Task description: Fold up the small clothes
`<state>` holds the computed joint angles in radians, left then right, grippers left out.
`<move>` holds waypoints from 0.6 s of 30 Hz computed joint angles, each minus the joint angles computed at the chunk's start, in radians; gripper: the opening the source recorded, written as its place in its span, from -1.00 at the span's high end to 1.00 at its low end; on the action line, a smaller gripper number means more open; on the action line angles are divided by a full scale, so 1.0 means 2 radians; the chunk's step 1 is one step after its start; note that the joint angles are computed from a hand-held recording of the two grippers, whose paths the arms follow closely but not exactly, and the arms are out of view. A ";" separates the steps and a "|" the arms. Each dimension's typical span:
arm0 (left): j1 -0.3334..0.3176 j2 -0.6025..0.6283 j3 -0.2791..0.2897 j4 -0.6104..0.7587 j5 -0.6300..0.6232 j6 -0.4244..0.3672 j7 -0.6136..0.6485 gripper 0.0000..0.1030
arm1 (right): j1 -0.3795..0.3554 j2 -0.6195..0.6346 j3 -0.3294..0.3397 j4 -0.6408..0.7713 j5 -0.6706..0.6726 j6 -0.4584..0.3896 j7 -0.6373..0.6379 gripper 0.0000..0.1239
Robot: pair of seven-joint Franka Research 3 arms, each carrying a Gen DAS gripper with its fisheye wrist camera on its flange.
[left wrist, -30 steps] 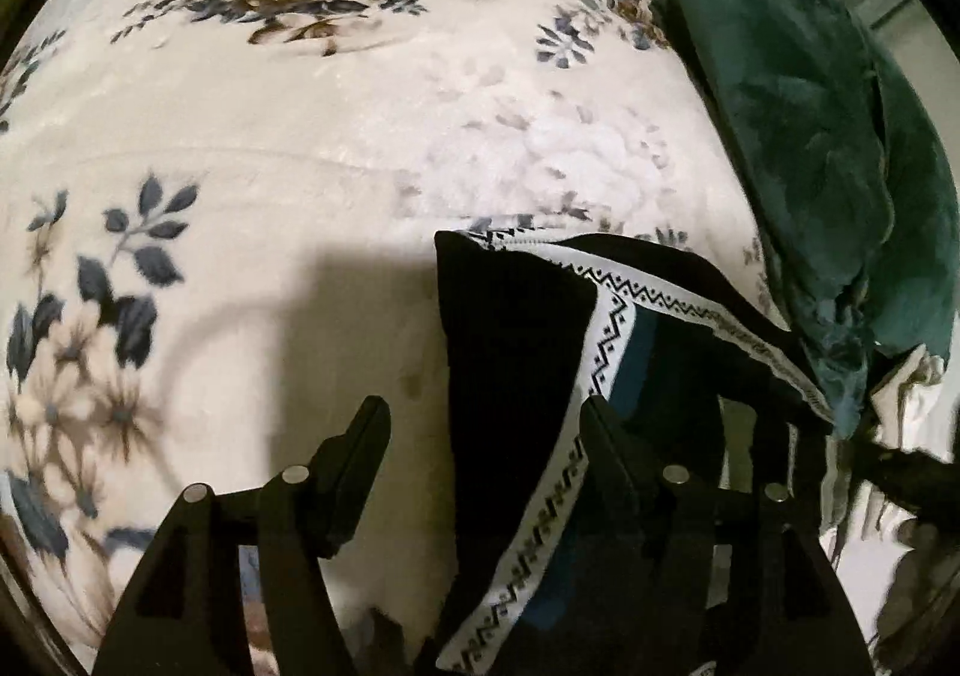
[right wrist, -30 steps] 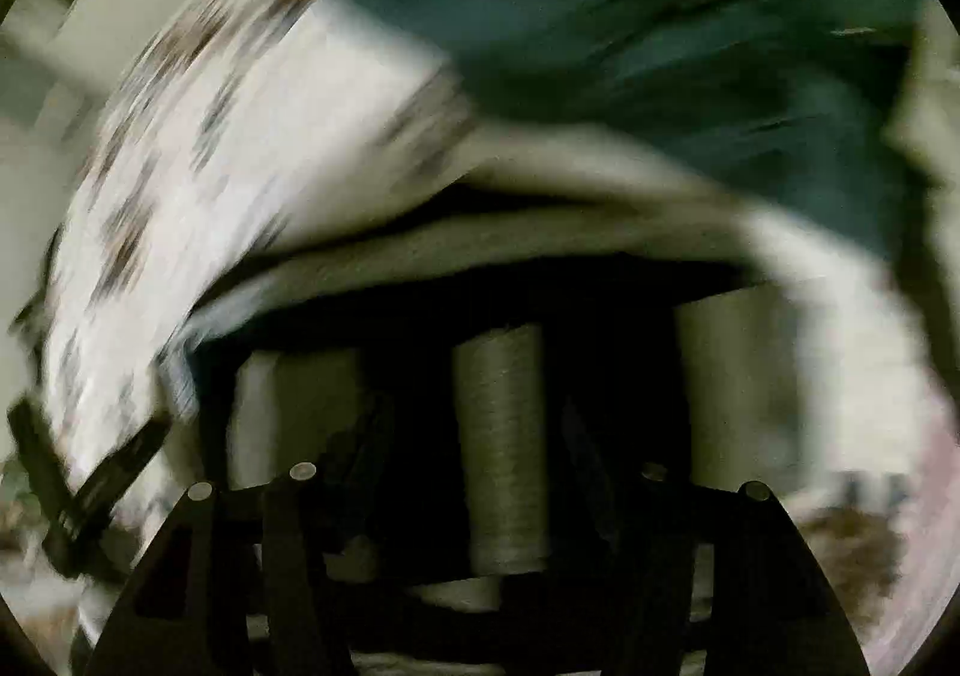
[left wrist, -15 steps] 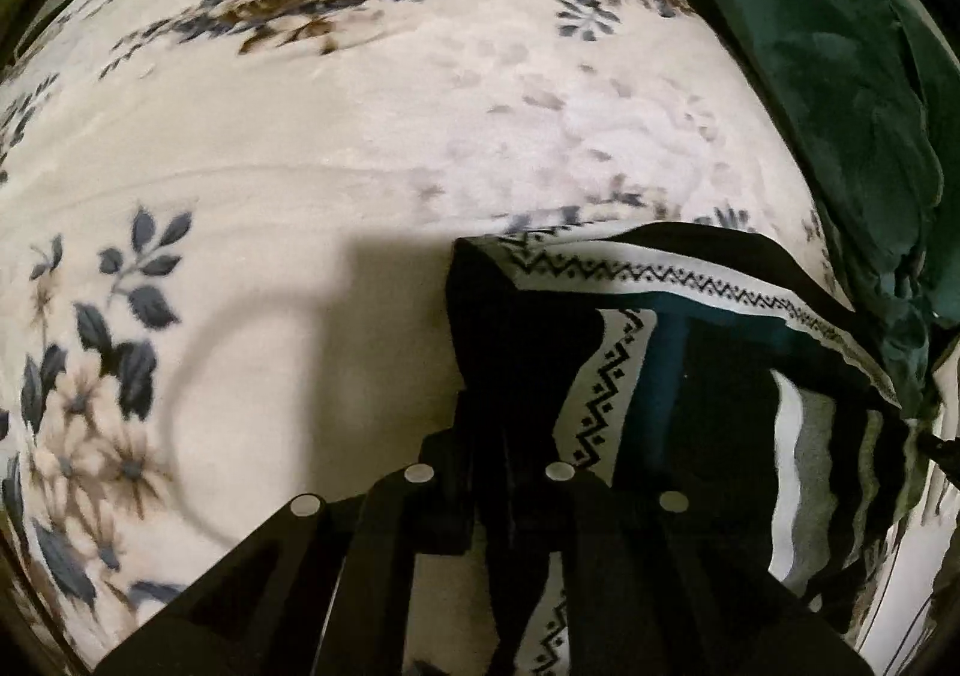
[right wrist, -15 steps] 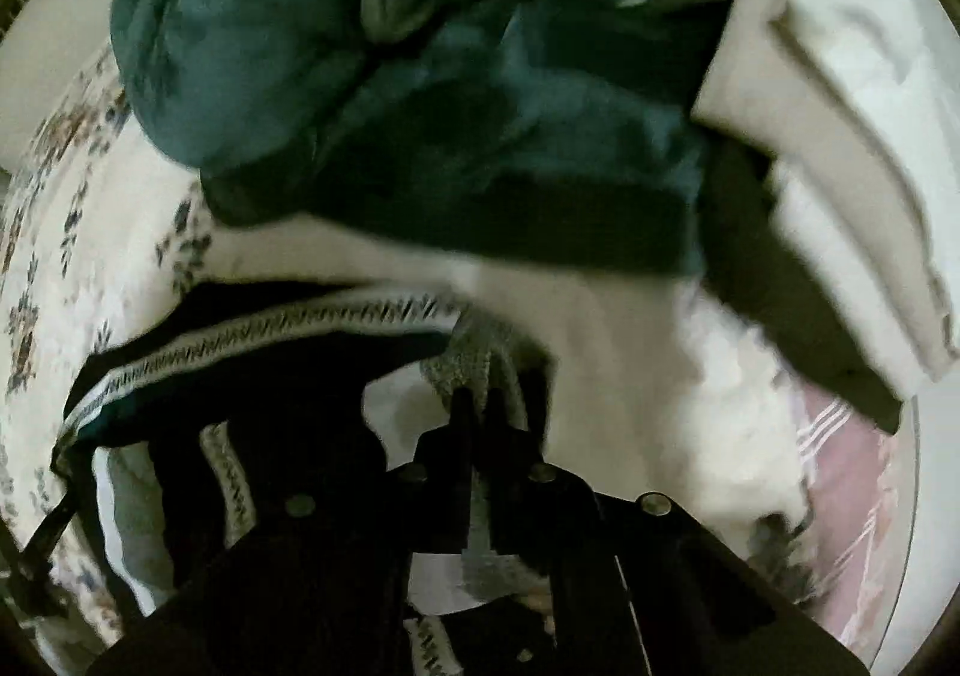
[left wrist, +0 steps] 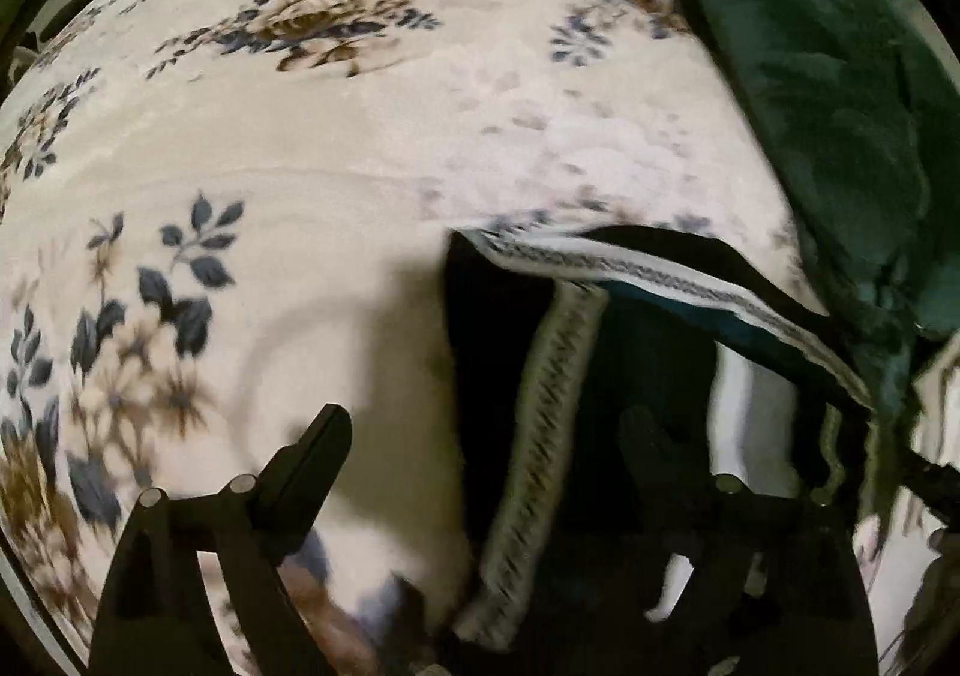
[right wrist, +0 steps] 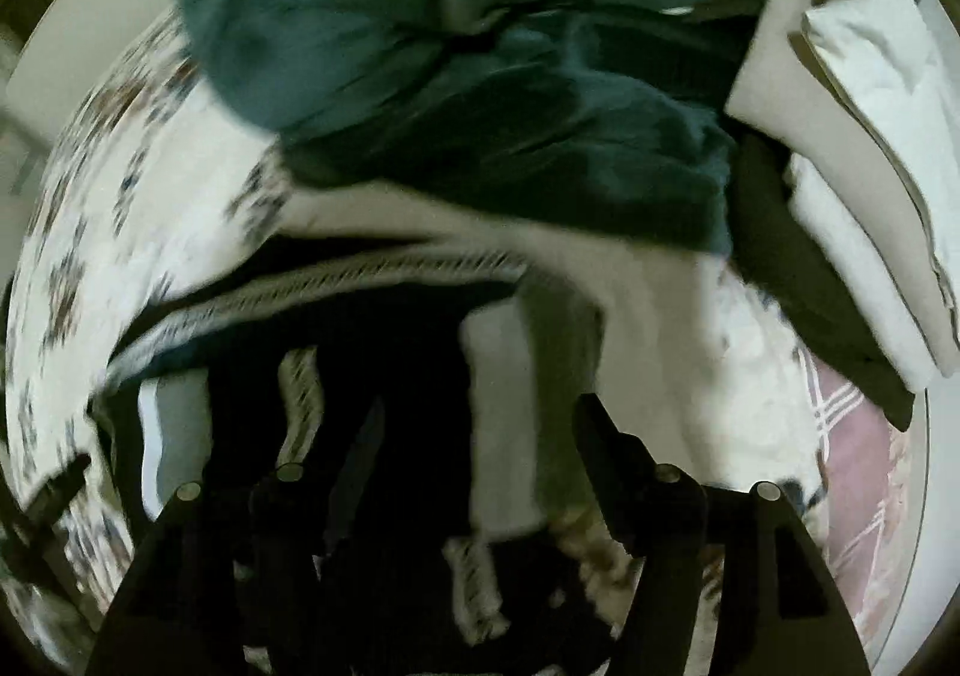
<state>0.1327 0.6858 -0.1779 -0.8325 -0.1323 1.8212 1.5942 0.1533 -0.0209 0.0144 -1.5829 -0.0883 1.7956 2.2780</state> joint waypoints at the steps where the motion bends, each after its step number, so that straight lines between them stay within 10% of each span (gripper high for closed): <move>1: -0.001 -0.013 0.000 -0.019 0.003 0.003 0.004 -0.77 | 0.004 -0.014 0.004 -0.016 0.005 0.005 0.005 -0.08; 11: -0.020 -0.050 0.006 -0.102 0.021 0.005 0.028 -0.77 | 0.007 -0.053 0.008 -0.156 0.177 0.117 0.093 -0.06; 13: -0.020 -0.045 0.007 -0.099 0.021 -0.001 0.024 -0.77 | 0.006 -0.061 0.013 -0.190 0.180 0.163 0.134 0.32; 14: -0.020 -0.041 0.007 -0.095 0.021 -0.005 0.022 -0.77 | 0.006 -0.059 0.014 -0.193 0.175 0.169 0.150 0.86; 18: -0.018 -0.037 0.005 -0.087 0.020 -0.011 0.028 -0.77 | 0.009 -0.066 0.027 -0.181 0.119 0.144 0.190 0.91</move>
